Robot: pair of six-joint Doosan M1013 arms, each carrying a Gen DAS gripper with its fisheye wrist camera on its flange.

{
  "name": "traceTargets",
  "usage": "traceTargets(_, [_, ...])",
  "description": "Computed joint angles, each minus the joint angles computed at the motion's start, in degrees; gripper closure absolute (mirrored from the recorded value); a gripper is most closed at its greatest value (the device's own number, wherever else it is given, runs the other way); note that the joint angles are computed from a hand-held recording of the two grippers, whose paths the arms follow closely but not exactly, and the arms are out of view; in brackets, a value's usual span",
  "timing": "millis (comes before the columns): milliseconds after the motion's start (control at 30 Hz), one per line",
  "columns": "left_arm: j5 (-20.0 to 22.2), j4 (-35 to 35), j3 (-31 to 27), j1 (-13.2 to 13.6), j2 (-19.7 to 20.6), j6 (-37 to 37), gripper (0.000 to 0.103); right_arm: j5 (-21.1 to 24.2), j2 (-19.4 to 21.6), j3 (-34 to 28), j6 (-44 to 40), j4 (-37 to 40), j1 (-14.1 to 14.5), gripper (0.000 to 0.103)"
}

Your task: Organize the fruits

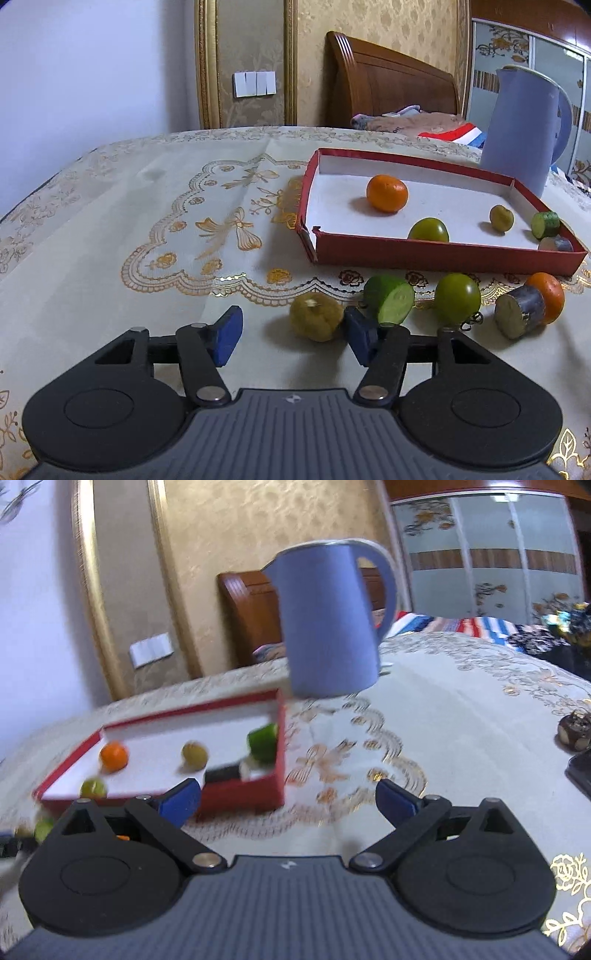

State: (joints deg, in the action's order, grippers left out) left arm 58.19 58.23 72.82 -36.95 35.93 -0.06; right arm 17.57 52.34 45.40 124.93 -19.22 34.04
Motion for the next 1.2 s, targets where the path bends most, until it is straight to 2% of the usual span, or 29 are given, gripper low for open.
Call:
traceTargets(33, [-0.2,0.1,0.1,0.0,0.0,0.1,0.046,-1.6,-0.5,1.1,-2.1,2.7,-0.2,0.002])
traceTargets(100, [-0.2,0.1,0.0,-0.1,0.0,0.2,0.046,-2.5,-0.8,1.8,0.4,1.3,-0.3,0.002])
traceTargets(133, [-0.3,0.1,0.1,-0.1,0.0,0.2,0.051,-1.8,-0.6,1.3,-1.1,2.8,-0.3,0.002])
traceTargets(167, [-0.6,0.3,0.2,-0.1,-0.1,0.1,0.061,-0.9,-0.2,0.5,-5.4,6.6,-0.3,0.002])
traceTargets(233, [-1.1,0.7,0.4,-0.1,-0.2,0.2,0.071,0.5,0.2,-0.5,-7.9,8.2,-0.3,0.002])
traceTargets(433, [-1.2,0.8,0.1,-0.1,-0.1,1.1,0.073,2.8,0.7,-1.6,-8.2,10.8,-0.6,0.002])
traceTargets(567, [-1.0,4.1,0.5,-0.5,-0.4,-0.9,0.073,3.6,0.9,-2.0,-8.4,10.9,-0.5,0.002])
traceTargets(700, [-2.7,5.4,-0.4,0.0,-0.5,-1.5,0.073,4.9,1.2,-2.8,-8.9,10.1,-0.3,0.002])
traceTargets(833, [-4.3,4.7,-4.0,1.4,1.1,-0.1,0.072,6.0,1.6,-3.5,-9.5,11.0,-0.4,0.002])
traceTargets(1033, [-2.2,-2.9,-12.6,3.7,5.9,8.9,0.072,7.2,1.9,-4.3,-10.6,11.8,-0.4,0.002])
traceTargets(1200, [-0.6,-2.9,-13.6,3.9,6.9,8.7,0.072,8.5,2.3,-5.2,-12.0,13.3,-0.5,0.000])
